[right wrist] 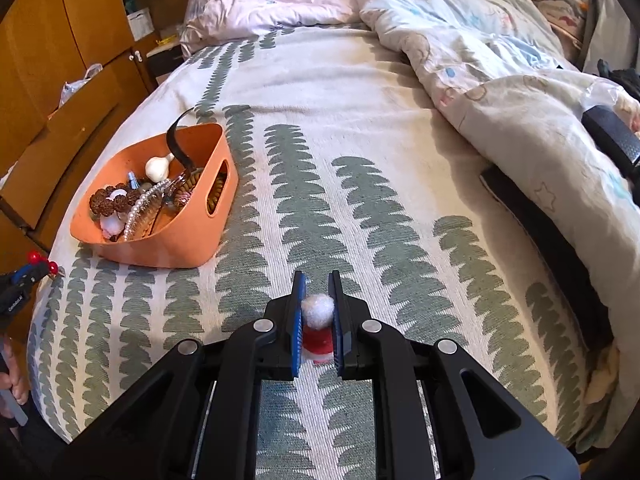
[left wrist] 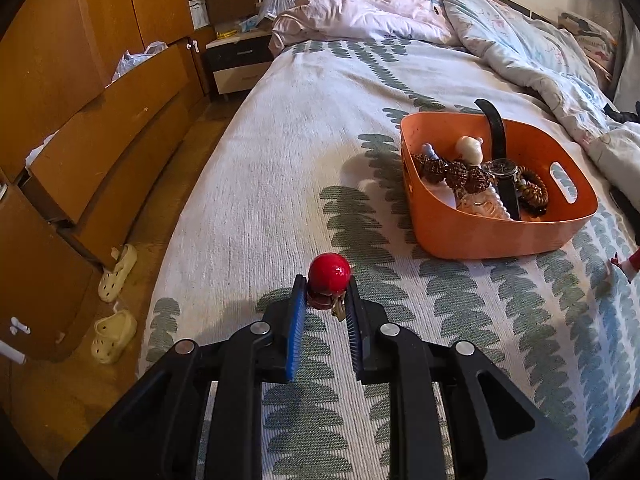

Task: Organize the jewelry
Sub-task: 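Lower and open the left gripper on the bedspread while the right releases the ornament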

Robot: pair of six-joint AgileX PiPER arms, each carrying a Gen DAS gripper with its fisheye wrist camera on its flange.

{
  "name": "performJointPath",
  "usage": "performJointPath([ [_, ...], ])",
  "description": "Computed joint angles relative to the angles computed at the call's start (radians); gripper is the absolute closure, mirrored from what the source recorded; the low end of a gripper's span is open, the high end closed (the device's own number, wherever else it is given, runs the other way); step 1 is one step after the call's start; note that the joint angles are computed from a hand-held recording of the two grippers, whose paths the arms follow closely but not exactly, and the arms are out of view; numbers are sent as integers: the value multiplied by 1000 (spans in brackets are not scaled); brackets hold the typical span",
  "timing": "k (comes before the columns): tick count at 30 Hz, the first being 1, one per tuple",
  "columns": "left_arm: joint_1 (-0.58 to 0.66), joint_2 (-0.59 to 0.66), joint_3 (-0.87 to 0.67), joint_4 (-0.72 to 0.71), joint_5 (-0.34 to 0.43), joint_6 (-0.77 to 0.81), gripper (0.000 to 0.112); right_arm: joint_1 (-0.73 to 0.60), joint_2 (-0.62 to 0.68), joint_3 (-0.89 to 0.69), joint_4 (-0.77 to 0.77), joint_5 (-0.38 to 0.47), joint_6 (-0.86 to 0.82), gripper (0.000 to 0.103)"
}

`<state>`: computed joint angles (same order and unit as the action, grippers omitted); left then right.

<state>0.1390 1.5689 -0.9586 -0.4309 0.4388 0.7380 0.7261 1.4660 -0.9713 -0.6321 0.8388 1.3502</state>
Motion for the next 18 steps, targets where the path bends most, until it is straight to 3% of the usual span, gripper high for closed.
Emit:
performJointPath([
  [5,-29,-3,22,51,-50,-53,92,-1,20,-14,1,-4,-9,90],
  [18,-39,3,2,112,-35,-144,88,26,21,-22,-18,34,22,82],
])
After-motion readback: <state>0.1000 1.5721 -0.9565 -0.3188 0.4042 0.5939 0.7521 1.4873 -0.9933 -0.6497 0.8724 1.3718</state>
